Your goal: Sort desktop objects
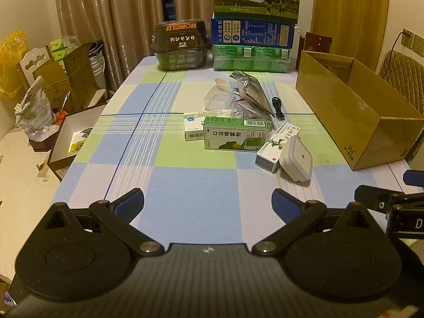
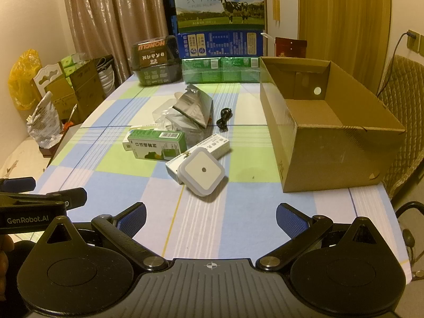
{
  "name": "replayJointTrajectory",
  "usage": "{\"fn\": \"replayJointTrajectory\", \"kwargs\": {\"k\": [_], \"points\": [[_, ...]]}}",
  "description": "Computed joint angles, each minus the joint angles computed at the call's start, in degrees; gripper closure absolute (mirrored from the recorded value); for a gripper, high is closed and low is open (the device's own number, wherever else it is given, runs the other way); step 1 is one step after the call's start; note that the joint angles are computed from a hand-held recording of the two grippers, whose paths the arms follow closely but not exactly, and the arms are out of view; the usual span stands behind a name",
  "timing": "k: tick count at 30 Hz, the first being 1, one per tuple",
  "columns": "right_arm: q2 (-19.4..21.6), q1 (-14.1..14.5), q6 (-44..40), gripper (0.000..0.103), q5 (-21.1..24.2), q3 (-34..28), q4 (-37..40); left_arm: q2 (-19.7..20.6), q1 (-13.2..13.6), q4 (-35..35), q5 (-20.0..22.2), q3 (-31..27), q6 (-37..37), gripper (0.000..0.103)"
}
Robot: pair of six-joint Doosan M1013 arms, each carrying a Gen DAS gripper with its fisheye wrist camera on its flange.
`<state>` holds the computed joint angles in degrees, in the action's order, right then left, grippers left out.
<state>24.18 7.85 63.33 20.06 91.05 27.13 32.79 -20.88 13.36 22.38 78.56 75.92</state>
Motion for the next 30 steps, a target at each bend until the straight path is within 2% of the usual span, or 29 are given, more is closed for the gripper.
{"fn": "replayJointTrajectory", "kwargs": {"k": [13, 24, 30], "points": [[-0.1, -0.1, -0.1, 0.002, 0.5, -0.1, 0.2, 0.0, 0.4, -2.7, 0.7, -0.3, 2.3, 0.002], [-0.1, -0.2, -0.9, 0.002, 0.8, 0.0, 1.2, 0.0, 0.3, -2.2, 0.8, -0.3, 1.8, 0.002], [0.2, -0.7, -2.0, 0.002, 2.5, -0.7, 3.4, 0.0, 0.3, -2.2, 0.8, -0.4, 1.7, 0.002]]}}
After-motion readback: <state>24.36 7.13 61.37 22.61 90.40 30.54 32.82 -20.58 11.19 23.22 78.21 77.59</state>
